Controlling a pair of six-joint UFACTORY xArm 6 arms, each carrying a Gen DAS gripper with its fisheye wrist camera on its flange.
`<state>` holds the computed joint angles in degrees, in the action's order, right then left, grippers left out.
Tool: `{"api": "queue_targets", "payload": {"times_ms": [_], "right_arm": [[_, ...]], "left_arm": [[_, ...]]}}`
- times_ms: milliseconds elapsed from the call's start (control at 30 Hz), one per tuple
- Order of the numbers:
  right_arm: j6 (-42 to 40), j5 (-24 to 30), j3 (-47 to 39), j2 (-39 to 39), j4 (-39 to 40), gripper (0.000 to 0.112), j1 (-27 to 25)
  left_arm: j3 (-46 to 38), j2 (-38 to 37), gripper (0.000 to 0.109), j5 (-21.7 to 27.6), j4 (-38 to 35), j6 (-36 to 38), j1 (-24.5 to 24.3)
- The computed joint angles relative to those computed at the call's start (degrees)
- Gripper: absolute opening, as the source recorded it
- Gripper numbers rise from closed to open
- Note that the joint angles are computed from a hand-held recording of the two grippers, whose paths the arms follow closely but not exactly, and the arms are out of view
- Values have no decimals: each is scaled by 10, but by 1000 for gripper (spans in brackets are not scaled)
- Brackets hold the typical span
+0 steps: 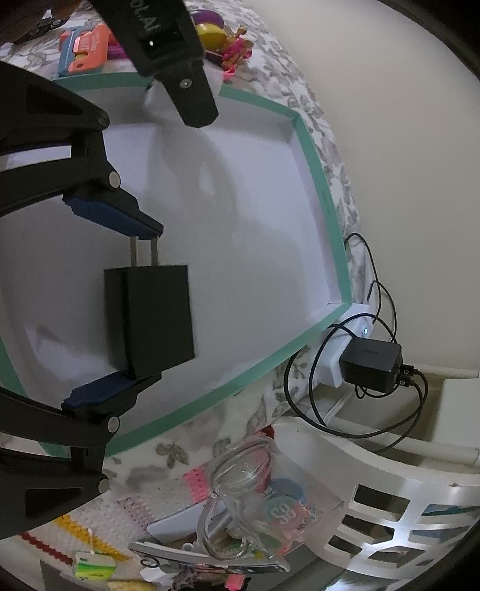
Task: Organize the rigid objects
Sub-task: 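Carry both held objects into the teal-rimmed tray and open both grippers, then move both grippers back toward the glass jar and black toy car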
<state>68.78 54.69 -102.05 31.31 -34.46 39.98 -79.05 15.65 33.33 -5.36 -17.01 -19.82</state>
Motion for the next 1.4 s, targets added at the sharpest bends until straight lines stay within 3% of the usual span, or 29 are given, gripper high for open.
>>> {"api": "queue_targets", "payload": {"times_ms": [300, 433, 600, 633, 700, 933, 1167, 1400], "right_arm": [[-13, 7, -8, 1, -12, 74, 6], [-20, 2, -4, -3, -17, 89, 10], [-25, 10, -5, -6, -26, 90, 18], [-24, 10, -4, -7, -27, 95, 19], [-18, 6, 2, -12, -33, 103, 21], [-6, 6, 17, -26, -39, 103, 28], [56, -4, 40, -55, -73, 103, 36], [90, -19, 24, -67, -121, 103, 52]], "left_arm": [[30, -32, 71, -6, -7, -4, 14], [64, -59, 76, -19, -1, -11, 28], [108, -93, 76, -34, 17, -33, 46], [117, -100, 77, -39, 14, -34, 51], [133, -112, 90, -48, 13, -37, 58], [200, -164, 97, -92, 15, -57, 77], [252, -217, 103, -123, 36, -84, 103], [293, -281, 103, -128, 120, -152, 144]]}}
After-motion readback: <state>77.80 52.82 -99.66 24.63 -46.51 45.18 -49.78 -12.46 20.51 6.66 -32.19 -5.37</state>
